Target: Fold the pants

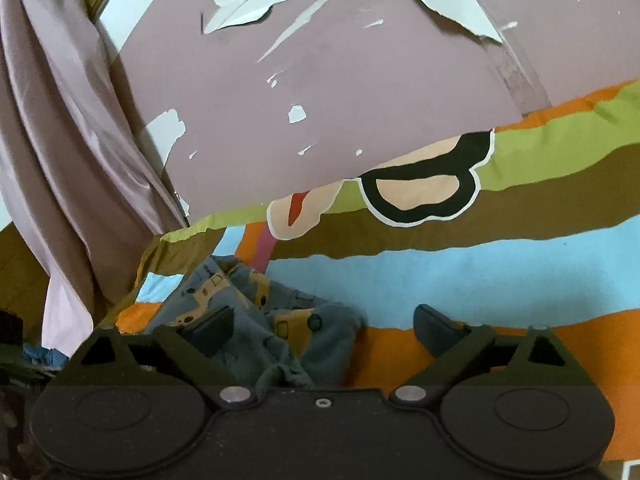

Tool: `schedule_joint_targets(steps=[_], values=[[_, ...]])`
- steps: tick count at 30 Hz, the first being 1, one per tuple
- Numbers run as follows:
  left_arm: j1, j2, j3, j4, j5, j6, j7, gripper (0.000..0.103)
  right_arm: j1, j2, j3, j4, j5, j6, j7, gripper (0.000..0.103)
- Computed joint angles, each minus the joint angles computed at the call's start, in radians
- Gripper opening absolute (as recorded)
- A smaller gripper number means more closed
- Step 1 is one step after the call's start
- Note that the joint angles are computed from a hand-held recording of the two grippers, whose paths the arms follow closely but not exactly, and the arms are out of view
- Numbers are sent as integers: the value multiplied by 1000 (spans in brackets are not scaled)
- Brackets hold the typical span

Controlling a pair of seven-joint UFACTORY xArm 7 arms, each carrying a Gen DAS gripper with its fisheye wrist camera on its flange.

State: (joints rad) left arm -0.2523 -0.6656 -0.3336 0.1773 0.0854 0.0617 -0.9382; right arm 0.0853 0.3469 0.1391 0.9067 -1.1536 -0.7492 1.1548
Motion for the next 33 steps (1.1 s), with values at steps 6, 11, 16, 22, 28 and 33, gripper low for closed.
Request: schedule_joint_targets(steps=[6, 11, 16, 22, 28, 33], values=[[-78, -24, 84, -47, -41, -70, 17, 83, -11, 34, -6, 61, -127, -42, 117, 76], [-142, 14, 156, -42, -61, -97, 87, 80, 19, 88, -47, 155, -272, -85, 260, 71], [-165, 32, 182, -48, -87, -96, 124, 72, 43, 129, -100, 213, -336, -161, 365, 74], [-158, 19, 180, -51, -112, -63, 140, 54, 77, 108, -124, 193, -321, -133, 361, 74], [-125, 16, 139, -32, -114, -15, 128, 45, 65, 118, -116, 185, -294, -154, 377, 64], [-117, 15, 123, -18, -106, 13, 126, 35, 71, 96, -114, 167, -298, -128, 351, 38]])
